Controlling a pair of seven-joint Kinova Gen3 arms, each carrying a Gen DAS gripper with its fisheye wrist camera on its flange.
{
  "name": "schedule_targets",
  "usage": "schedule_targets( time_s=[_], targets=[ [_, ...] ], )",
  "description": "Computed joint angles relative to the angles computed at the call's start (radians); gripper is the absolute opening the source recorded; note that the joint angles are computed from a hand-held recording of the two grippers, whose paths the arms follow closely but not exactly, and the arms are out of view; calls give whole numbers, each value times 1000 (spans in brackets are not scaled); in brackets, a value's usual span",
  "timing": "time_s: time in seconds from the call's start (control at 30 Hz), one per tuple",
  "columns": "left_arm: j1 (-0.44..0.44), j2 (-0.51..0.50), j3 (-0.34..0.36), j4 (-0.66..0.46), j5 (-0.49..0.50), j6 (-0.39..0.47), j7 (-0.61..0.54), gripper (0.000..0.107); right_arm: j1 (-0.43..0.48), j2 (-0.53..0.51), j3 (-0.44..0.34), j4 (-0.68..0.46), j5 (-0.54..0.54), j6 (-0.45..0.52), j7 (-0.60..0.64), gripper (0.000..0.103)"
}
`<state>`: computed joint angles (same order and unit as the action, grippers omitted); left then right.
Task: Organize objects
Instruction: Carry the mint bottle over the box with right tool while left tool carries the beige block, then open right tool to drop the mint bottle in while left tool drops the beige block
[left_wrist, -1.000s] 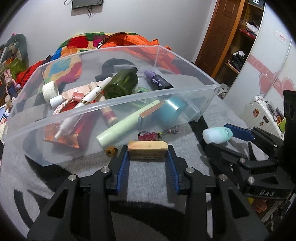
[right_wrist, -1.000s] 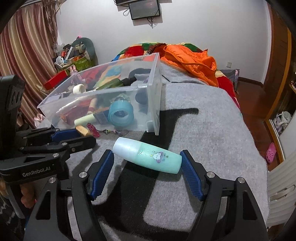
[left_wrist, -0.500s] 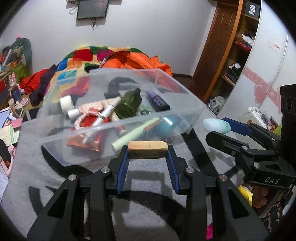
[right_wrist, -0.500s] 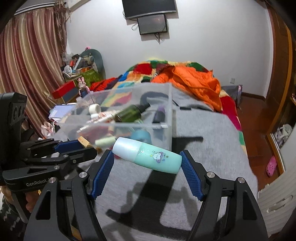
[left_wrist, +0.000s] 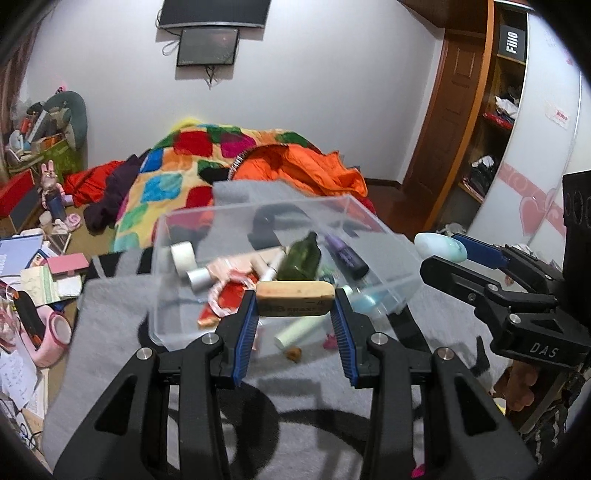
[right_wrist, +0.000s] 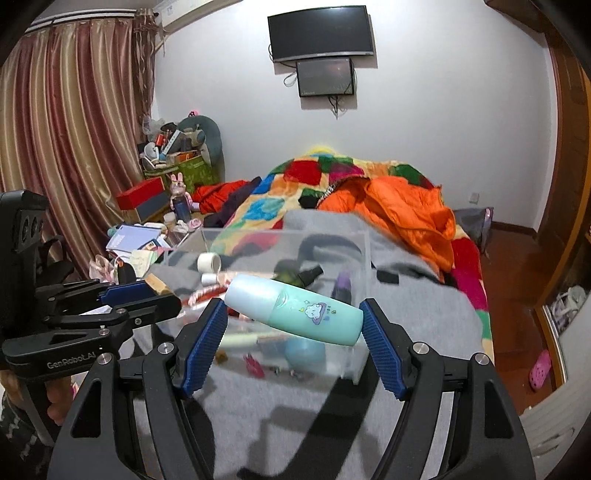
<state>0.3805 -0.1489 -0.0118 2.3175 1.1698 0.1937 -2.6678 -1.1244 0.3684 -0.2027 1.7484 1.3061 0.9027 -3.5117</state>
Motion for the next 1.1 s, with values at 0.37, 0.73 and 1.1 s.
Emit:
schedule_targets(
  time_s=[0.37,0.73,1.1],
  targets=[
    [-44,53,9,-42,-31,-5,34,40,42,39,30,-58,-20,-75,53,70],
    [-146,152,101,-63,-50,-20,49,40,57,103,97,-122,-172,-182,183,70],
    [-217,182,162,-84,-54,-5,45,40,46,140,165,-177,-301,-239,305,71]
  ],
)
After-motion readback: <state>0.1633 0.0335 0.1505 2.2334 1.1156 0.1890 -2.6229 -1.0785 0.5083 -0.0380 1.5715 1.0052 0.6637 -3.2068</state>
